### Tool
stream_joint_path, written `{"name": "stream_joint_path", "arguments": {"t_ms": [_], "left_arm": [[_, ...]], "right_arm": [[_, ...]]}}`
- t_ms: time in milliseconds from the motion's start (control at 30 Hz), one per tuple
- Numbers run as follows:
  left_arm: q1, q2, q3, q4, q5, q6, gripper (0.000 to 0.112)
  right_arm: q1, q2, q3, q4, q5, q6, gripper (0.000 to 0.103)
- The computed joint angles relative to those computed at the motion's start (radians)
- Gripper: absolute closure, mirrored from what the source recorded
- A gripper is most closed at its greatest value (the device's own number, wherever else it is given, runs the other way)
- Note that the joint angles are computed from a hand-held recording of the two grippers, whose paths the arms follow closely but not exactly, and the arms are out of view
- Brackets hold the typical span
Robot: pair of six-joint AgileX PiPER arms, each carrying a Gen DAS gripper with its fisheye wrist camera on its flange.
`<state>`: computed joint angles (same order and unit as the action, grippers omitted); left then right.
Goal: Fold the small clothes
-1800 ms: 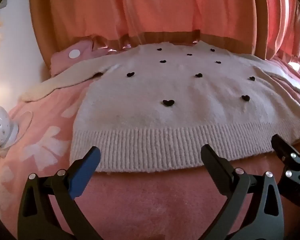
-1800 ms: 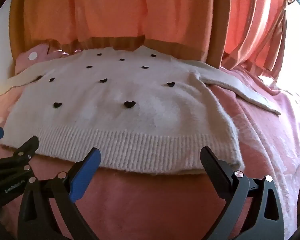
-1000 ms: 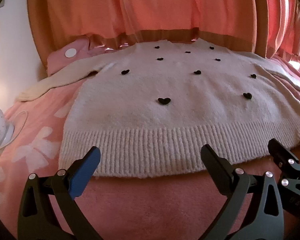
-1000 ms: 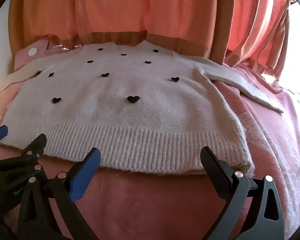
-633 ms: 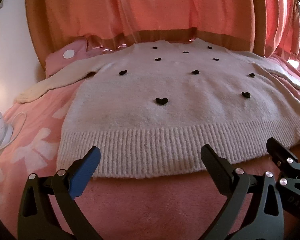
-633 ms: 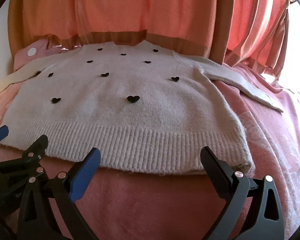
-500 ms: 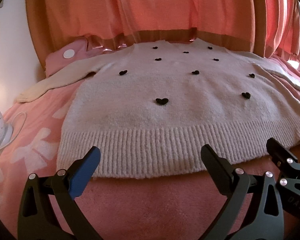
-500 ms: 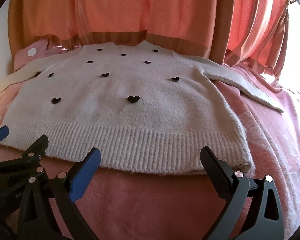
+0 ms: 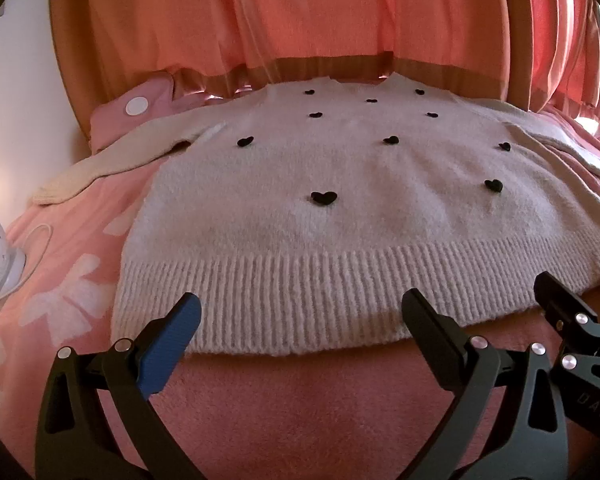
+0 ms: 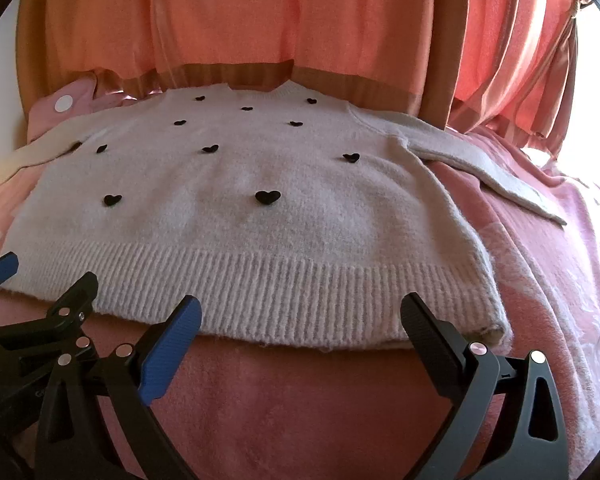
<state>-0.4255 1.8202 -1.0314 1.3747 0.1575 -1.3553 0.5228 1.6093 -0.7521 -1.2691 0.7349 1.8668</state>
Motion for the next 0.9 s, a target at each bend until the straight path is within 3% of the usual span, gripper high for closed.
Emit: {"name": "stream_joint_path", "arguments": {"t_ms": [900], "left_arm": [[0.002,0.005,0.002,-0.036,-0.002,0.038,0.014]], "right_arm": [[0.001,0.007,-0.001,-0.001,-0.001,0.004,0.005]]}}
